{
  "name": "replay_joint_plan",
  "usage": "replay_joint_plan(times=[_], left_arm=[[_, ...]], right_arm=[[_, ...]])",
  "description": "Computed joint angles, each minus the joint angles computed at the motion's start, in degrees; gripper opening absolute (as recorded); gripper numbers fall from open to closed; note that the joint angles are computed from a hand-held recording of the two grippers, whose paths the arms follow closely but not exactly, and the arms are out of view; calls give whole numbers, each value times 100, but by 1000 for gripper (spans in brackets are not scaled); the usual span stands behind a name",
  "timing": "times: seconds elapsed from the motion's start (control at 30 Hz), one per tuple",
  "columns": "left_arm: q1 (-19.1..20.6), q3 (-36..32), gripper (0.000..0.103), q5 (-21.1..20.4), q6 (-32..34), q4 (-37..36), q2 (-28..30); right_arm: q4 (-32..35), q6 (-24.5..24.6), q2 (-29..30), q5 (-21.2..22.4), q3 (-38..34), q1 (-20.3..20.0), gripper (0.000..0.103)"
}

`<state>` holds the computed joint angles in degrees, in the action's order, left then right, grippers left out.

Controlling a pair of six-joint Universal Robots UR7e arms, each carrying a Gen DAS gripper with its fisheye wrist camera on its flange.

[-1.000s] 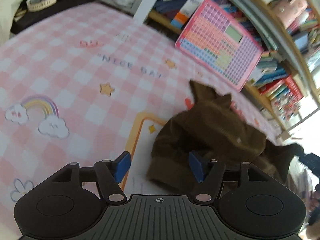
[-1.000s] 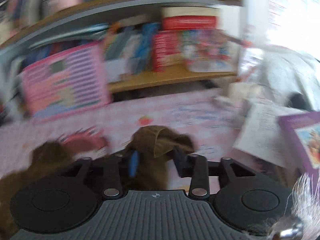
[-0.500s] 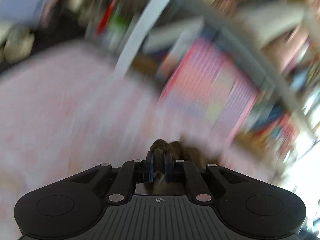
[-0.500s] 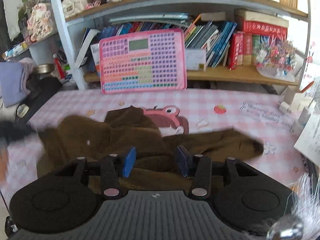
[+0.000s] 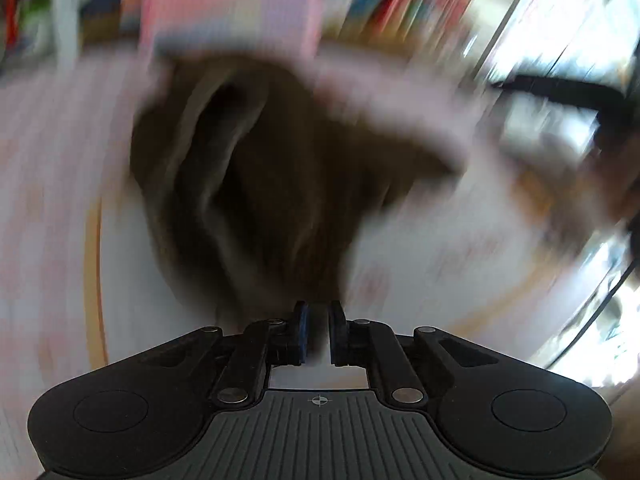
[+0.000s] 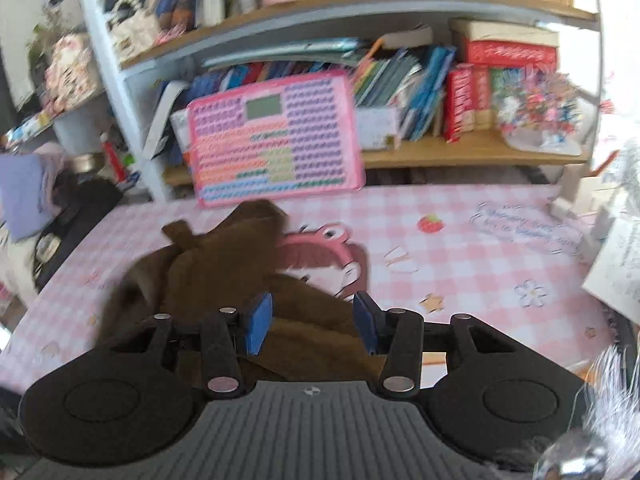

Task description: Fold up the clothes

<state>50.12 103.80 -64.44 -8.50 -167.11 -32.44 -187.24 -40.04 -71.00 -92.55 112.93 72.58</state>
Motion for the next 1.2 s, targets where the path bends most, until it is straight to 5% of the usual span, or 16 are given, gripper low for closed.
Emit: replay_joint_plan(times=[0.1, 0.23, 0.33, 0.47, 0.63, 0.7, 0.73, 0.87, 0.97, 1.07, 1.13, 1.2], left_arm=[[29, 396, 34, -114, -446, -290, -266], [18, 591, 41, 430, -163, -1343, -448], [91, 78, 41, 913, 511, -1571, -260], [288, -931, 41, 764, 2010, -1357, 223], [402, -1793, 40, 666, 3266, -897, 700], [499, -1772, 16, 558, 3406, -919, 611], [548, -1763, 15, 503, 3475, -927, 567], [941, -1558, 13, 321, 3570, -863, 135], [1194, -1465, 16, 40, 3421, -468, -109], [1274, -1539, 20, -157, 3512, -432, -93], [1293, -1671, 27, -295, 3616, -500, 11], [1269, -1807, 31, -350, 3765, -559, 135]], right_arm=[[403, -299, -21, 151, 51, 65, 43], [1042, -776, -36, 320, 199, 200, 43], [1422, -1139, 21, 219, 378, 355, 43], [1183, -1372, 252, -209, 720, 582, 42], [-182, -900, 973, -1035, 1063, 987, 37], [-1339, -867, 1548, -1740, 1090, 1238, 21], [-1931, -852, 1863, -2181, 1047, 1377, 11], [-3471, -269, 2502, -3124, 981, 1588, 10], [-3676, 199, 2639, -3299, 995, 1700, 10], [-3877, 3, 2810, -3365, 950, 1934, 12], [-4011, -189, 2948, -3416, 902, 2065, 29], [-4124, -457, 3112, -3505, 815, 2171, 31]])
